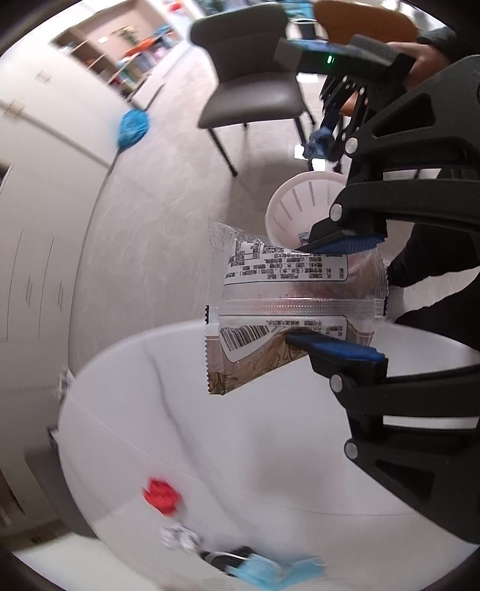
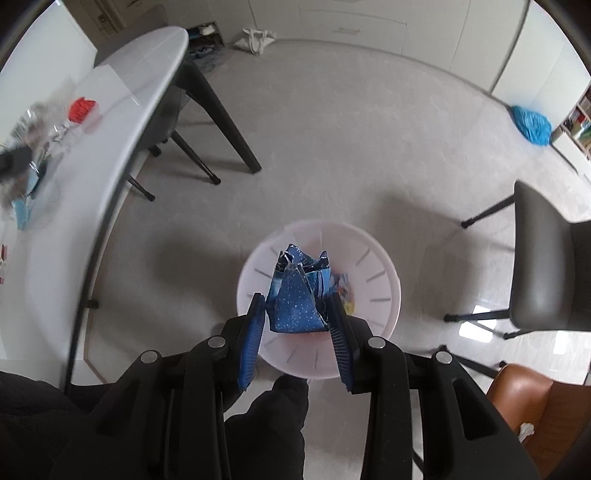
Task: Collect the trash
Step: 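Carry the pouch and snack packet to the wastebasket and release them with both tools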
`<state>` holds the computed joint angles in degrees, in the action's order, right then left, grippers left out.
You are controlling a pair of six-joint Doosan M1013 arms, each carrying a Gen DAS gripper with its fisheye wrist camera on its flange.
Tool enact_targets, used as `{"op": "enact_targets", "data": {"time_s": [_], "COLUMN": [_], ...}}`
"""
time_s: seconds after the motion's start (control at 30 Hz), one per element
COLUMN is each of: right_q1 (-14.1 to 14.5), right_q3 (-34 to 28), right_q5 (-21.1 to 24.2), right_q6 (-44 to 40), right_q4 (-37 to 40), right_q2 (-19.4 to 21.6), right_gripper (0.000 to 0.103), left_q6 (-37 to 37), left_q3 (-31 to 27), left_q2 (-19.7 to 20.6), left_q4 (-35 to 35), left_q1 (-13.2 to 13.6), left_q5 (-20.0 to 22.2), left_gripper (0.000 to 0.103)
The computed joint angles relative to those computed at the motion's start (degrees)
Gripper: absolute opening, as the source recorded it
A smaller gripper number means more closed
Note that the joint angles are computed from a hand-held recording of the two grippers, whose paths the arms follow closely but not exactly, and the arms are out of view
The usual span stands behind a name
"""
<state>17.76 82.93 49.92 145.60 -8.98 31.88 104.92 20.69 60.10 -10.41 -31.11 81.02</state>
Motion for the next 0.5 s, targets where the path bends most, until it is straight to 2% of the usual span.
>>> {"op": "enact_targets", "data": {"time_s": [0.07, 0.1, 0.13, 0.27, 0.37, 0.5], "right_q1": [-0.4, -0.5, -0.6, -0.5, -0.4, -0.5], "right_q3": [1.0, 1.5, 1.9, 3.1, 4.3, 6.5], "right_q5": [-0.5, -1.0, -1.2, -0.8, 0.1, 1.1], "right_q6": [-0.3, -0.3, 0.0, 3.4, 6.7, 11.3], "right_q4": [1.3, 1.8, 1.9, -0.3, -2.9, -6.0], "right_q2": [0.1, 0.0, -0.1, -1.2, -2.6, -5.0], "right_gripper": [0.043, 0.049, 0.060, 0.082, 0.091, 0.095], "left_q6": [1.9, 3.0, 4.1, 7.3, 9.1, 11.1], "left_q3": [0.8, 1.8, 2.4, 5.2, 5.8, 6.8], "left_q2": [-0.4, -0.8, -1.1, -2.2, -2.3, -2.5], "left_q4": [0.0, 0.1, 0.0, -0.9, -2.4, -3.1], "left_q1": [-0.6, -1.0, -1.3, -2.3, -2.7, -3.5], "left_q5": [-0.3, -0.8, -1.1, -2.2, -1.2, -0.5], "left_gripper": [0.039, 0.039, 0.040, 0.045, 0.045, 0.045]}}
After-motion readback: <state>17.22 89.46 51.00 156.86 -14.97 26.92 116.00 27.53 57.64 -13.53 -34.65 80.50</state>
